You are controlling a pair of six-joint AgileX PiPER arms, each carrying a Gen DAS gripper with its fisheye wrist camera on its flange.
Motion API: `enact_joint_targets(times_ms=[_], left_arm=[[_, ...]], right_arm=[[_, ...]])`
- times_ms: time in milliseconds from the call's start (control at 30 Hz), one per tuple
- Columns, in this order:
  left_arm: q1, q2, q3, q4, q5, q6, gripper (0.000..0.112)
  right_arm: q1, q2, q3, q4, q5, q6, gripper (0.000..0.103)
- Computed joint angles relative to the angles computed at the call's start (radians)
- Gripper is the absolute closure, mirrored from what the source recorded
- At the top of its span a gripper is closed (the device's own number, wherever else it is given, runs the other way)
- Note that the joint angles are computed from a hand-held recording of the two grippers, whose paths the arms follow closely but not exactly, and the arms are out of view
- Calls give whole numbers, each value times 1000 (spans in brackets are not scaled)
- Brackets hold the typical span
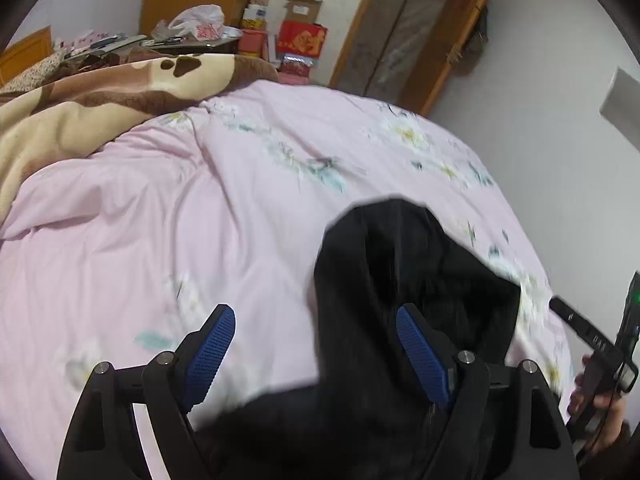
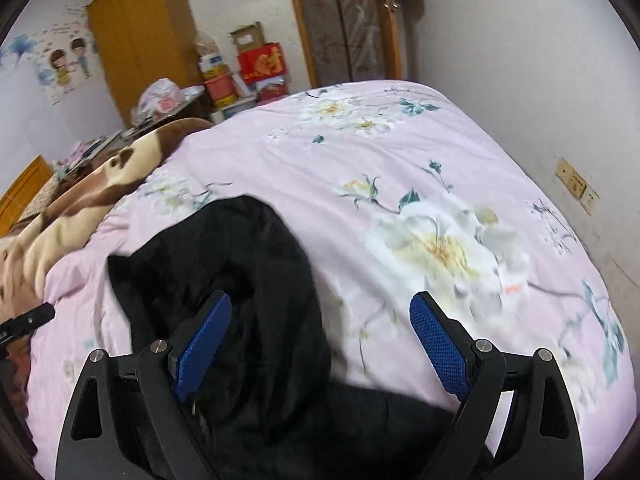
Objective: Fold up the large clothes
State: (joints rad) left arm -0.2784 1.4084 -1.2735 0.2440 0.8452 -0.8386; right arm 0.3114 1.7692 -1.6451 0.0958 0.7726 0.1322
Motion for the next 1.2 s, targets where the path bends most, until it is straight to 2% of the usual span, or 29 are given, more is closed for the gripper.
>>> enact_joint_targets(times_ms=[33,100,167,267,333,367,400,433,500,567,633,700,900,967,1000,1033,1067,1100,1133,1200], left_arm=[[25,55,-48,-8,8,-8,29],[76,112,-83,-76,-25,37,29],[112,196,-145,-126,-15,92,29],[110,259,-161,-121,-30,94,29],[100,307,-182,-88,-18,96,29],[104,317,-170,-97,-41,91,29],[113,322,-155,-129,-65,105,29],[119,333,-150,-158,-78,114,29],[119,343,-131,-182,-95,123,30],[104,343,-112,-153,-113,108,43],[84,360,-132,-114,-78,104,87],[69,380,-159,-96,-26,102,112],[33,306,-48,13,-50,8,112],[63,257,20,-34,-112,53,112],[70,234,41,-28,-130,44,112],[83,208,57,-43,-154,58,109],[106,181,71,-94,-188,106,104],[125,171,65,-139,-198,147,80],[136,171,39,-157,-187,172,45],[133,164,12,-91,-197,113,24]], right_arm=[[-3,37,-50,3,24,12,12],[-2,120,-155,-3,72,16,12],[-2,212,-267,-6,138,29,12],[-10,291,-336,15,208,27,13],[-18,295,-294,56,190,-16,13],[-16,297,-283,64,190,-36,17],[-11,300,-270,69,194,-69,30],[-6,302,-256,64,193,-93,38],[5,297,-219,35,192,-110,67],[3,273,-157,51,152,-130,74],[3,247,-105,53,112,-153,78],[1,228,-69,56,83,-163,78],[-21,191,-12,81,65,-175,79],[-38,182,-4,103,74,-179,79],[-50,165,14,130,69,-193,73],[-58,146,33,153,61,-206,69],[-66,127,48,183,58,-232,60],[-85,99,71,250,53,-298,53],[-95,85,78,280,51,-327,50],[-114,37,109,332,8,-361,48]])
